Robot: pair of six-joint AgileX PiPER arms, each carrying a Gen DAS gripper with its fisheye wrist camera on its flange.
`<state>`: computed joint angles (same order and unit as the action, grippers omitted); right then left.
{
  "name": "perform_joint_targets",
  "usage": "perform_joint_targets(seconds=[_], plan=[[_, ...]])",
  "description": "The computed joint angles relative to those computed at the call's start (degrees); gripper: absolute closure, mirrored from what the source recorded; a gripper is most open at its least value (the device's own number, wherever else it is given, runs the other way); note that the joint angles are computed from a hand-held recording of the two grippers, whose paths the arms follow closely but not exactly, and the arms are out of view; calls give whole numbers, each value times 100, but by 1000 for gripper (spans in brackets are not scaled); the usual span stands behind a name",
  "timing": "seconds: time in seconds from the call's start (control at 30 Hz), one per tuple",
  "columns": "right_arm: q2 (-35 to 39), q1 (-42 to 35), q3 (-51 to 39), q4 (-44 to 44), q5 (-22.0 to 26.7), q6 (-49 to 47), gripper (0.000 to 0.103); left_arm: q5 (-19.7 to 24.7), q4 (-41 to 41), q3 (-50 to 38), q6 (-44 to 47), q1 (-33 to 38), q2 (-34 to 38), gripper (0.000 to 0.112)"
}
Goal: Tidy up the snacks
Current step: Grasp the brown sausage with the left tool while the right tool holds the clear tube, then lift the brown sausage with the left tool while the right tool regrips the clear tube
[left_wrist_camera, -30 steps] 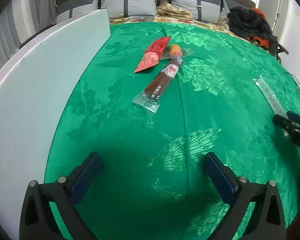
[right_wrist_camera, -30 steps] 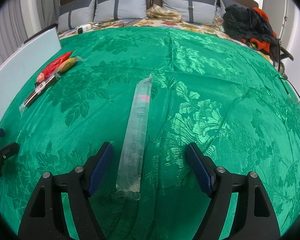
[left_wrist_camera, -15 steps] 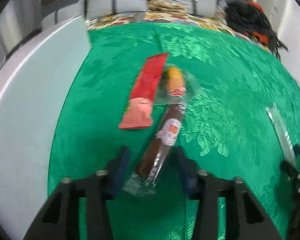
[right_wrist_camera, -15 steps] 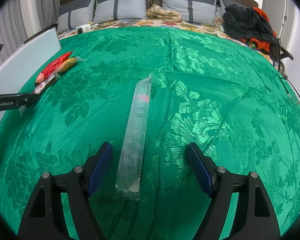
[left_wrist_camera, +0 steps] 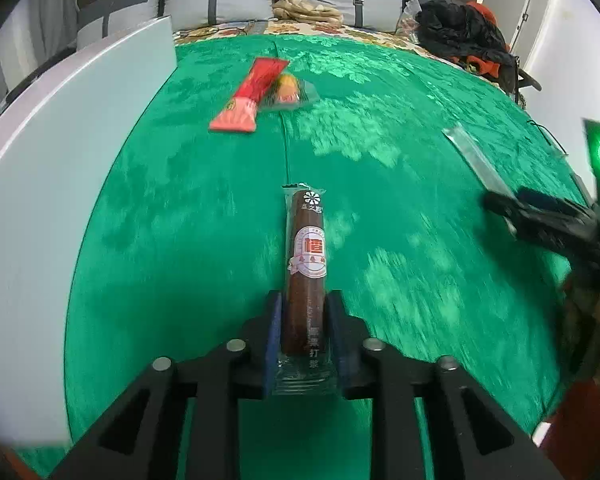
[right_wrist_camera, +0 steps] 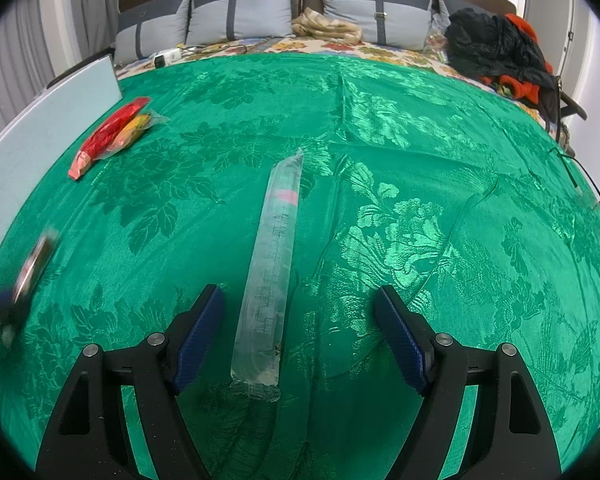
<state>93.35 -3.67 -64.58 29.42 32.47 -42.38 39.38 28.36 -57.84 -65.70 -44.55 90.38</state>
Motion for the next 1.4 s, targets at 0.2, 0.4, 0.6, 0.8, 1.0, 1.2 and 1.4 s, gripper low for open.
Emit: perform_joint_targets(seconds=[0.2,0.4,0.6,0.8,1.0,1.2,1.4], plan=[[5,6,-3,-7,-5,8,22,154,130,-234,26,-52,102,33],[10,-10,-5,50,19,-44,20,629,140,-739,262,-13,585,72],[176,-375,-453,304,1091,-464,17,268,265,-303,-140,-32,276,93],[729,-391,-1885,-274,2582,866,18,-68,232,29,-458,45,-26,94],[1432,401,-3034,-1496,3080,2256,43,-2,310,216,-722,48,-410,94],[1179,102,-2853,-1155,3239,2372,84,116,372,434,-1045,10,-1042,94],[529,-171,-2531,-347,3554,1934,84,390,462,214,-1163,-72,-1427,94]])
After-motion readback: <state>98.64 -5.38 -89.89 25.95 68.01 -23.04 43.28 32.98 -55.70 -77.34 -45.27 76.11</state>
